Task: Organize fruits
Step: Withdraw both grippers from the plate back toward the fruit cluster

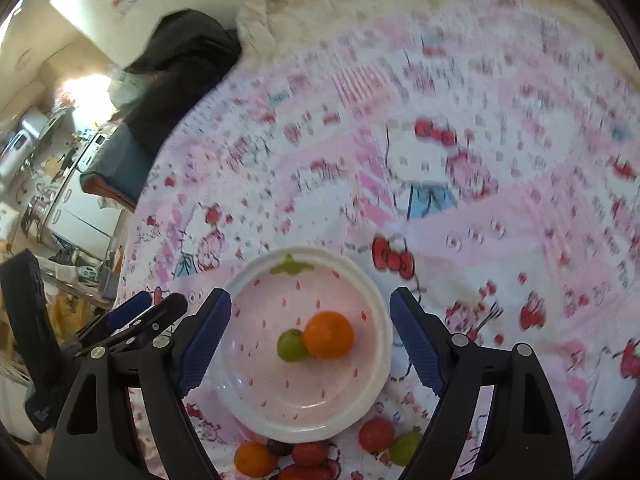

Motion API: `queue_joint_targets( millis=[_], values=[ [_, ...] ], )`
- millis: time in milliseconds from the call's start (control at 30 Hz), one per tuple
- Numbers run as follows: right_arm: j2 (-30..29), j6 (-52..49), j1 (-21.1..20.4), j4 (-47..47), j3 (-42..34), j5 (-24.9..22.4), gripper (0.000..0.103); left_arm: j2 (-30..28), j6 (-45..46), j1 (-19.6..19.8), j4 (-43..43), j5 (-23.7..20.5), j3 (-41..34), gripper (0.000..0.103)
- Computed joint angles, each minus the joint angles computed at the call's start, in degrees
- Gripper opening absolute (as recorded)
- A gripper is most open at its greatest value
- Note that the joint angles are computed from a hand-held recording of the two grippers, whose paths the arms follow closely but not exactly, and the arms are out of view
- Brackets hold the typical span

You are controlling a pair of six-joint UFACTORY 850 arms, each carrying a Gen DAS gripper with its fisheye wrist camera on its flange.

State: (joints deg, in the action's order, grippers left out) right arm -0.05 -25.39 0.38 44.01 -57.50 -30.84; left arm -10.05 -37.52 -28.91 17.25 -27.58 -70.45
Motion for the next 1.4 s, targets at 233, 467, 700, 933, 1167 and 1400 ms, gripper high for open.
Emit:
queue_joint_targets(
  millis=[233,467,700,933,1167,1400],
  values=[
    [5.9,5.4,1.1,-7.6,2.6,5.9,0.084,6.7,-16.5,-2.4,18.1,2.8,5.1,0.072],
    [12.2,22.5,3.6,-24.8,6.1,8.2,0.088,13.1,-19.6,-1.3,15.8,5.3,10.3,0.096],
    [18.5,27.1,5.3,-27.6,10.6,7.0,0.088,17.1,-23.1,-3.8,19.7,2.5,14.3,0.096],
    [23.9,18.0,3.7,-17.8,15.3,3.6,0.088,19.6,-15.1,-5.3,11.4,1.9,16.3,0.096],
    [25.2,14.1,0.9,-12.7,17.6,-1.5,0.096,20.6,-15.2,-7.4,12.3,-0.2,17.6,0.096],
    [26.9,8.6,-3.0,-5.5,19.6,-4.4,0.103,19.0,-10.1,-7.0,6.7,-2.9,17.0,0.096]
  ],
)
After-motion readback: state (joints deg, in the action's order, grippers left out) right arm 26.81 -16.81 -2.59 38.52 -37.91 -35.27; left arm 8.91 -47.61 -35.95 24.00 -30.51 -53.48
